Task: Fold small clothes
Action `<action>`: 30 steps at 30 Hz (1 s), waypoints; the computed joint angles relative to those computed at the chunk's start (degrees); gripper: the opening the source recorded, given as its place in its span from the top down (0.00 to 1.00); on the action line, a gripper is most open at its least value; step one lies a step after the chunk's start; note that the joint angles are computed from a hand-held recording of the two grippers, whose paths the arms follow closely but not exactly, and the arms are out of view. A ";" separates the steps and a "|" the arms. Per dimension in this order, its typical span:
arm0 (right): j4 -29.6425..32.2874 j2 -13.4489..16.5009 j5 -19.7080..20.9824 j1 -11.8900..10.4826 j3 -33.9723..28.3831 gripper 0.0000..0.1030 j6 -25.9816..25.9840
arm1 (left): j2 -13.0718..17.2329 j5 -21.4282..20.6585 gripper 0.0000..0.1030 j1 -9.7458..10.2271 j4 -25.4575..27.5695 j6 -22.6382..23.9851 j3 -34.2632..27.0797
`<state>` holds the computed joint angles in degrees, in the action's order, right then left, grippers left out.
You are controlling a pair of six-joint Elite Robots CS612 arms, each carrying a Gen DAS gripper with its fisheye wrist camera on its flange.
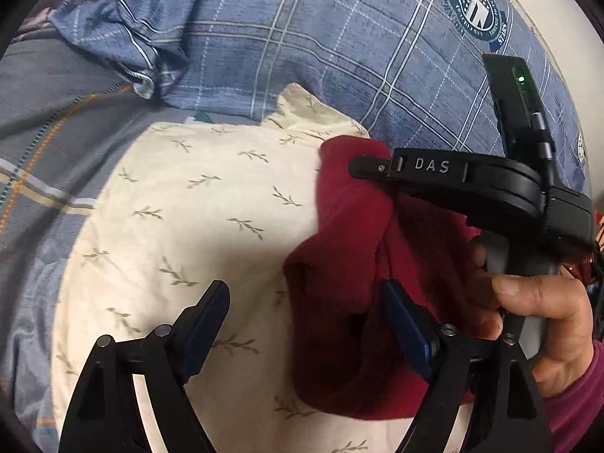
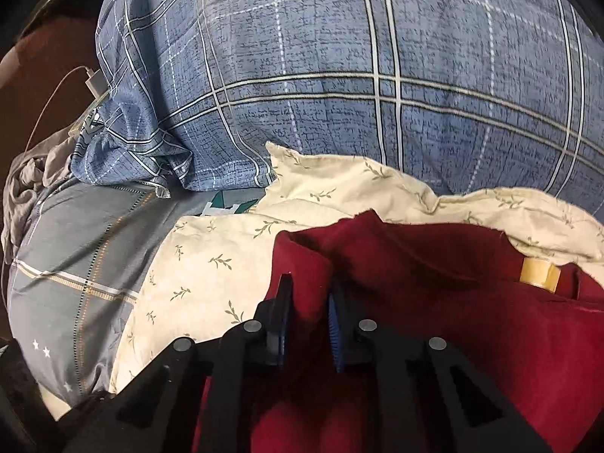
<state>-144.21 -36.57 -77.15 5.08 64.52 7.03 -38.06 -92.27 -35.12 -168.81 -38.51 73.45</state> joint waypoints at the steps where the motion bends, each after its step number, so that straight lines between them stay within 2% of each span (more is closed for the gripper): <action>1: -0.03 -0.01 -0.06 0.05 0.02 0.84 0.08 | 0.23 -0.24 0.20 0.03 0.24 -0.07 -0.30; 6: 0.81 0.29 -0.20 0.20 -0.59 0.84 -0.26 | 0.73 -0.97 0.20 0.09 0.48 -0.63 -1.06; 10: 2.20 0.74 2.55 -0.45 -1.20 0.84 0.49 | 0.19 -3.71 0.20 0.69 -5.24 -0.84 0.68; 12: 2.78 0.84 3.39 -0.61 -1.40 0.84 0.45 | 0.50 -6.60 0.19 1.28 -6.97 -1.32 0.69; 14: 3.40 0.83 3.52 -0.65 -1.59 0.84 -0.10 | 0.76 -9.07 0.19 1.70 -6.31 -1.29 0.27; 15: 3.76 0.84 3.57 -0.65 -1.73 0.84 -0.36 | 0.82 -9.03 0.19 1.70 -6.04 -0.88 0.15; 19: 4.73 0.89 3.59 -0.64 -2.13 0.83 -0.87 | 0.98 -7.36 0.17 1.13 -1.72 1.97 -0.90; 21: 4.97 0.90 3.97 -0.65 -2.19 0.78 -0.69 | 1.47 -5.83 0.18 0.72 0.79 2.47 -2.02; 23: 5.27 0.85 4.32 -0.69 -2.21 0.75 0.17 | 1.92 -5.16 0.25 0.52 1.46 2.19 -2.70; 24: 5.55 0.83 4.81 -0.75 -2.24 0.67 0.54 | 2.11 -4.99 0.39 0.42 1.22 2.48 -2.95; 25: 6.04 0.79 5.61 -0.84 -2.31 0.63 0.88 | 2.42 -5.47 0.47 0.40 1.42 2.53 -3.56; 26: 6.43 0.73 6.14 -0.89 -2.33 0.56 1.07 | 2.48 -6.02 0.50 0.41 1.05 2.15 -3.55; 28: 6.88 0.57 5.96 -0.76 -2.39 0.48 1.03 | 2.61 -7.25 0.63 0.57 -0.14 1.80 -3.52; 30: 6.90 0.62 5.27 -0.55 -2.54 0.29 0.78 | 2.57 -7.57 0.68 0.55 -1.11 1.93 -3.37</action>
